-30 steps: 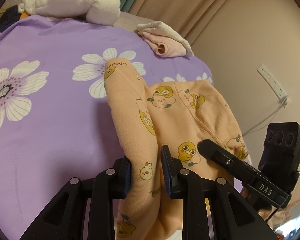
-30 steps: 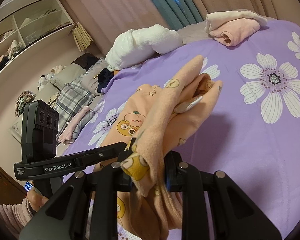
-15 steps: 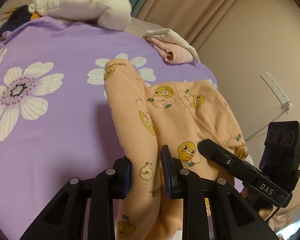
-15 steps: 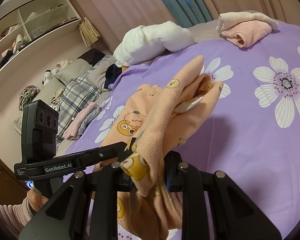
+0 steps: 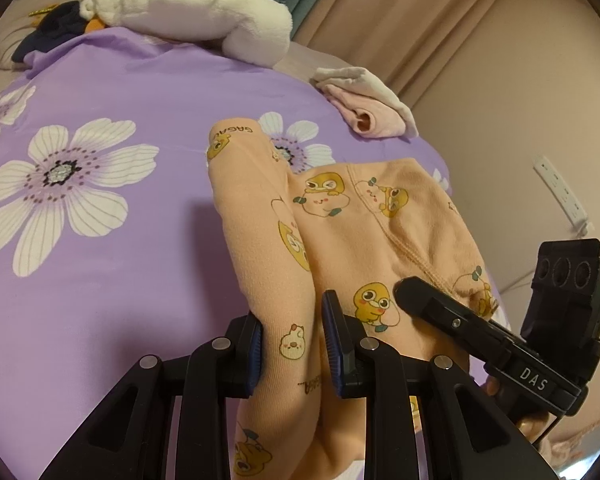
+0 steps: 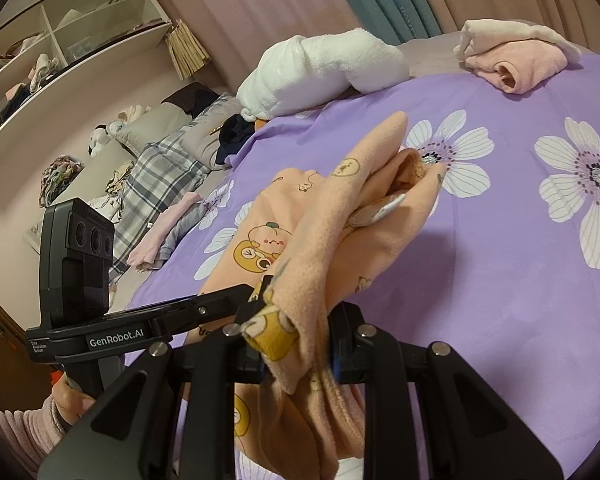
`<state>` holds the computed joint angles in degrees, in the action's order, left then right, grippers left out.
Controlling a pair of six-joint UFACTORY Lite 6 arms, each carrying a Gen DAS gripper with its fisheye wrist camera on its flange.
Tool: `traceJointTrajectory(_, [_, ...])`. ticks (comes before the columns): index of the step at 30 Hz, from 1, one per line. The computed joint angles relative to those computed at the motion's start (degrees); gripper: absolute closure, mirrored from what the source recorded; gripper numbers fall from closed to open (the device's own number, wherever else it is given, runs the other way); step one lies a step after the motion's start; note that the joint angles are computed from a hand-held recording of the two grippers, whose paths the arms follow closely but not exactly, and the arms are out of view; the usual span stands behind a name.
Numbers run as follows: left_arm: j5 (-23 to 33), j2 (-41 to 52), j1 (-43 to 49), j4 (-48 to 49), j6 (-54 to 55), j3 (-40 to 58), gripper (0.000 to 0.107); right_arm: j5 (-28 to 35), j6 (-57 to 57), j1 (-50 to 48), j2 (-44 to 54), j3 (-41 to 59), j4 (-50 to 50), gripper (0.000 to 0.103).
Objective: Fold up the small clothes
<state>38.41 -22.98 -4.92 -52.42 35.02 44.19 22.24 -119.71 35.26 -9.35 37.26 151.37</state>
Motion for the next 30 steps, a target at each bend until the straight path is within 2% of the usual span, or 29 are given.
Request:
traceJointTrajectory(14, [1.61,4.30,5.98,-3.51,6.33,0.69,0.082,-0.68,1.23,1.07,8.98,8.20,-2.06,0.080])
traceJointTrajectory(30, [1.30,8.79,8.25,-4.86,9.06,1.64,0.082,-1.01,5.45,1.42,17.00,15.17,-5.97,0.080])
